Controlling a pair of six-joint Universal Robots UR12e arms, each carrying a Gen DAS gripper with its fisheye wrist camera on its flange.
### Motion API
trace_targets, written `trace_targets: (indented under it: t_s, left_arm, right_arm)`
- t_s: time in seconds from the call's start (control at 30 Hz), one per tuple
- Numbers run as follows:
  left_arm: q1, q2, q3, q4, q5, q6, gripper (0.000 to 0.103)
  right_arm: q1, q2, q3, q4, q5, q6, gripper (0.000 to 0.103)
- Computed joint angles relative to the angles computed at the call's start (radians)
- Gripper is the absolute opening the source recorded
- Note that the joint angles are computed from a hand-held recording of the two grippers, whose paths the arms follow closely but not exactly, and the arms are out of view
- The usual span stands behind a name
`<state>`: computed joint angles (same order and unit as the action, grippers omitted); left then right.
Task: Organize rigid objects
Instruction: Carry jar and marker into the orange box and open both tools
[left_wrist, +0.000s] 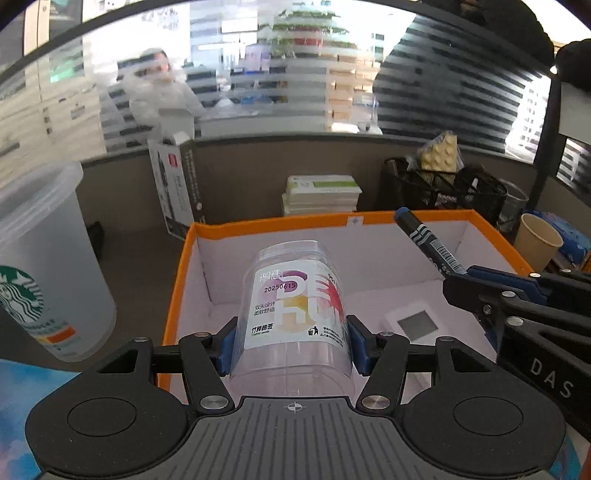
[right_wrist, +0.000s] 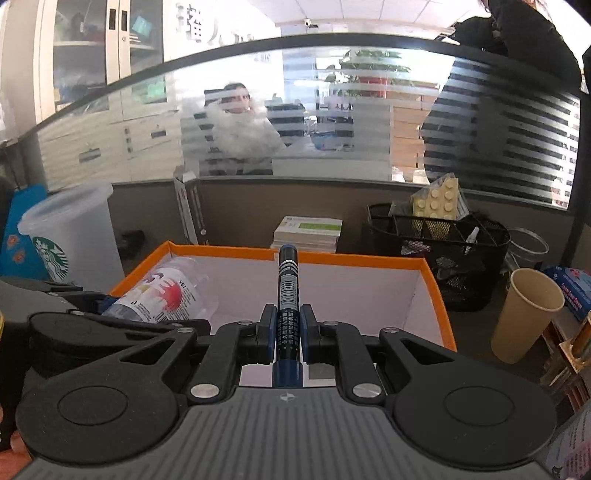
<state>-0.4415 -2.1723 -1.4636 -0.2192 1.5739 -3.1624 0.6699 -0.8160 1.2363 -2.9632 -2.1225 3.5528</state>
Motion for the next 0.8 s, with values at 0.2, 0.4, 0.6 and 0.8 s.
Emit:
trace_targets:
  t_s: [0.2, 0.4, 0.6, 0.8]
  left_arm:
    - [-0.003, -0.015, 0.027, -0.055, 0.019, 0.028, 0.057]
    - [-0.008, -0.024, 0.052, -0.101, 0.014, 0.036, 0.057]
    - [-0.012, -0.036, 0.078, -0.183, 0.009, 0.049, 0.057]
    - [-0.015, -0.046, 0.095, -0.216, 0.028, 0.037, 0.057]
  right_arm:
    - [-0.006, 0.009, -0.02, 0.075, 0.015, 0.018, 0.012]
    - [-0.007, 0.013, -0.033, 0.132, 0.017, 0.042, 0.012]
    - [-0.008, 0.006, -0.032, 0.174, 0.007, 0.049, 0.012]
    - [-0.013, 0.001, -0.027, 0.213, 0.013, 0.065, 0.012]
